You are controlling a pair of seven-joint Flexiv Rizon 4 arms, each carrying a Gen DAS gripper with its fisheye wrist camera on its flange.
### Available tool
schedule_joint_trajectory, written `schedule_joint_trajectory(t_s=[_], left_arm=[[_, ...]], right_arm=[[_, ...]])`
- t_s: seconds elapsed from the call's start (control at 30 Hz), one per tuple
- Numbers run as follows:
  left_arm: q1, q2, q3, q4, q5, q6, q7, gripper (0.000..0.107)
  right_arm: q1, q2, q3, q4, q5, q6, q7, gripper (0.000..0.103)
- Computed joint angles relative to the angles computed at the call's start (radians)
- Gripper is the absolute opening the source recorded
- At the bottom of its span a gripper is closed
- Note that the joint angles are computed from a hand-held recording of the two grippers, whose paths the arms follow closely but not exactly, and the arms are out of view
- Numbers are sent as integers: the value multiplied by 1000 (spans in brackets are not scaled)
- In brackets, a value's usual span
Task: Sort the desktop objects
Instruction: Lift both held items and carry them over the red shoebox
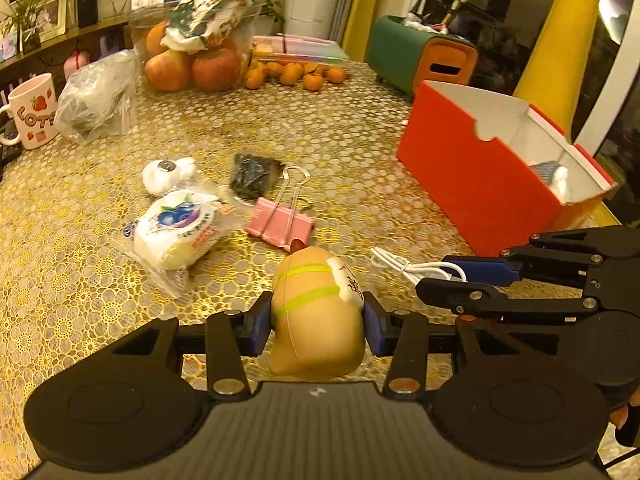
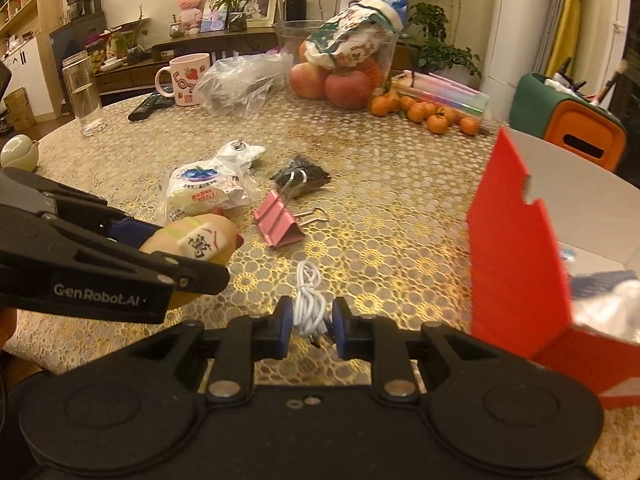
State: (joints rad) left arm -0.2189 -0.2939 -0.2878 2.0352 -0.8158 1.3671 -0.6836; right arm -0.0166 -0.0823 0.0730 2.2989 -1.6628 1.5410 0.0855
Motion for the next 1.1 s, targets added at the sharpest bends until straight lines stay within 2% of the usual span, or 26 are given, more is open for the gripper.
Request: schedule_joint_trajectory(t_s=[0.2,0.57,0.83,1.1], left_arm=[[-22,51,-3,27,-35,-14,30,45],[-109,119,33,24,-102,-61,87,45],[-154,126,46,-11,-80,-80,86,45],[-173,115,38,-45,-45,-91,80,45]], right_arm=[[-5,84,3,62,53,-4,-31,20],[-17,266,36,179,308,-34,-208,20],[-77,339,88,217,471,-31,-323,20],[-181,387,131,237,535,11,-384,20]])
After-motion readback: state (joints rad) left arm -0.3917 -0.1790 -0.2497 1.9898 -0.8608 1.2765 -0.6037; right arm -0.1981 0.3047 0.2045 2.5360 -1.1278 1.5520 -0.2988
